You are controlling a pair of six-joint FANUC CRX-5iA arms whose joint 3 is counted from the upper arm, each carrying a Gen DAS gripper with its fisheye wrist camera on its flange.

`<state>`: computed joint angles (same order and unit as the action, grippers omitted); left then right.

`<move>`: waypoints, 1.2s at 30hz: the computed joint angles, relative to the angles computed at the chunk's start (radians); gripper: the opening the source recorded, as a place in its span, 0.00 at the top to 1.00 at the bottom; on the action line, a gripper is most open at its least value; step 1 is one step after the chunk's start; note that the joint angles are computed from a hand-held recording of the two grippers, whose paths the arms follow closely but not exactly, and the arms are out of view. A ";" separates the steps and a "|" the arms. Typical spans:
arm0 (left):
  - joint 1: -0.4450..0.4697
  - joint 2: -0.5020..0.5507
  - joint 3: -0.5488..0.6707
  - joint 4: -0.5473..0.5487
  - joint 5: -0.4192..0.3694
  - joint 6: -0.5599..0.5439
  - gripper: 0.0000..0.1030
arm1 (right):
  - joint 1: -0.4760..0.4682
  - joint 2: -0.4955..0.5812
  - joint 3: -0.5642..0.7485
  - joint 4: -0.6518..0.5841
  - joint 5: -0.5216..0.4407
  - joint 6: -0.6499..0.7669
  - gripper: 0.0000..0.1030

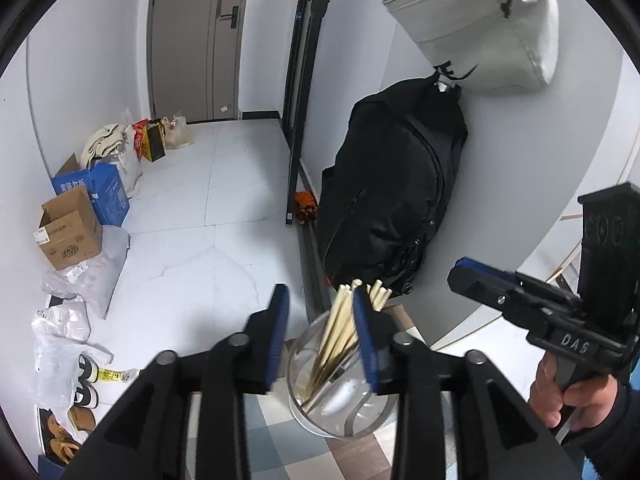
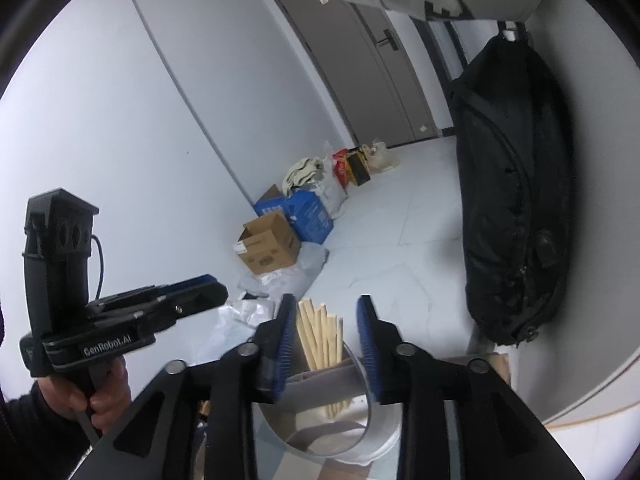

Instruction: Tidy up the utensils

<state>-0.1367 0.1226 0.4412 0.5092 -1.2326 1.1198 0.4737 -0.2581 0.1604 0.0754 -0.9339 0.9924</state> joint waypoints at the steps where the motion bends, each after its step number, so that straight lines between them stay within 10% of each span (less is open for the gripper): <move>1: -0.002 -0.012 -0.011 -0.007 0.010 0.002 0.66 | 0.005 -0.005 -0.004 0.009 0.003 -0.006 0.60; 36: 0.045 -0.510 -0.475 -0.099 0.398 0.158 0.17 | 0.542 -0.394 -0.462 0.794 -0.013 -0.628 0.15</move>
